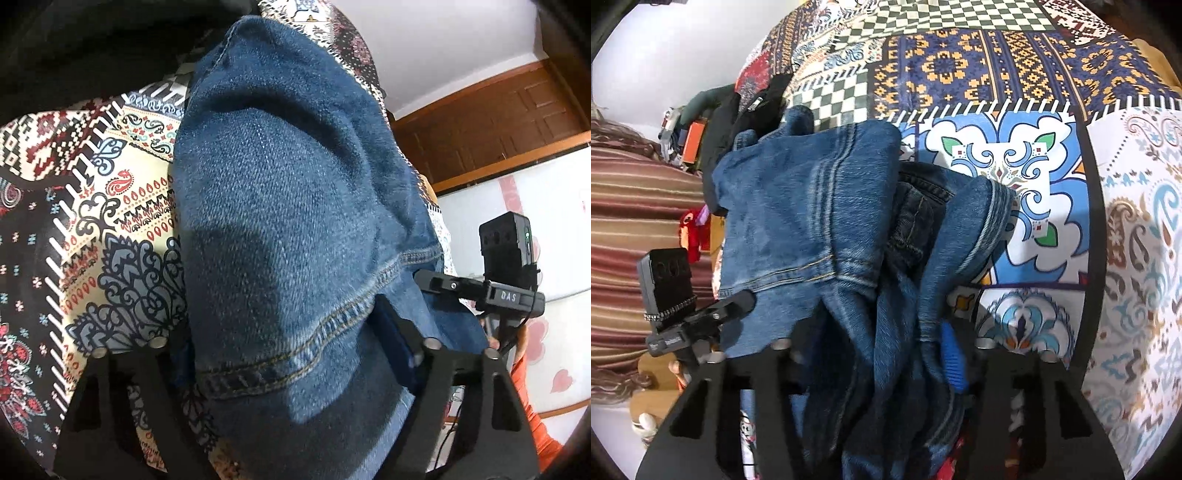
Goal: Fold large clothes
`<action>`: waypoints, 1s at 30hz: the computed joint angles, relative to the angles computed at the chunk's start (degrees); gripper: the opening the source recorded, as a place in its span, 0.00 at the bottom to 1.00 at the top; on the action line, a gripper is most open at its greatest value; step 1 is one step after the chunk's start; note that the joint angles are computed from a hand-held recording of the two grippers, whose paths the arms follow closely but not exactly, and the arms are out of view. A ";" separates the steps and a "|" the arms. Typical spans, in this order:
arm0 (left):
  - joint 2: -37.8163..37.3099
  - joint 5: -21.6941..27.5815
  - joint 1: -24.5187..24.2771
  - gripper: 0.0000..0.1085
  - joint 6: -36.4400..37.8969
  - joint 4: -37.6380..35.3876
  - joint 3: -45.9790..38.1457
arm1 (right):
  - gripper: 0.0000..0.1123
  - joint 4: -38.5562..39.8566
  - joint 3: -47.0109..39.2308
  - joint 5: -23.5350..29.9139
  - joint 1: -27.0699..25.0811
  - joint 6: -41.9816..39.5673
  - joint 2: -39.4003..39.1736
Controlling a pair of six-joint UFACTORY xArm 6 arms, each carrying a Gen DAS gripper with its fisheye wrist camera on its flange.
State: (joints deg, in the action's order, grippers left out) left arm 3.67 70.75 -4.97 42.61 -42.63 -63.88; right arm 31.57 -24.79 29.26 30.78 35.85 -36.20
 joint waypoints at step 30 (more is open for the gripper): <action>-3.79 9.33 17.20 0.38 7.83 -11.80 -26.12 | 0.24 -30.36 -41.91 -1.76 3.11 5.28 23.16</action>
State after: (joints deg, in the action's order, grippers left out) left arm -0.12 80.08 12.23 50.44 -54.43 -90.00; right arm 1.22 -66.70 27.50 33.88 41.13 -13.04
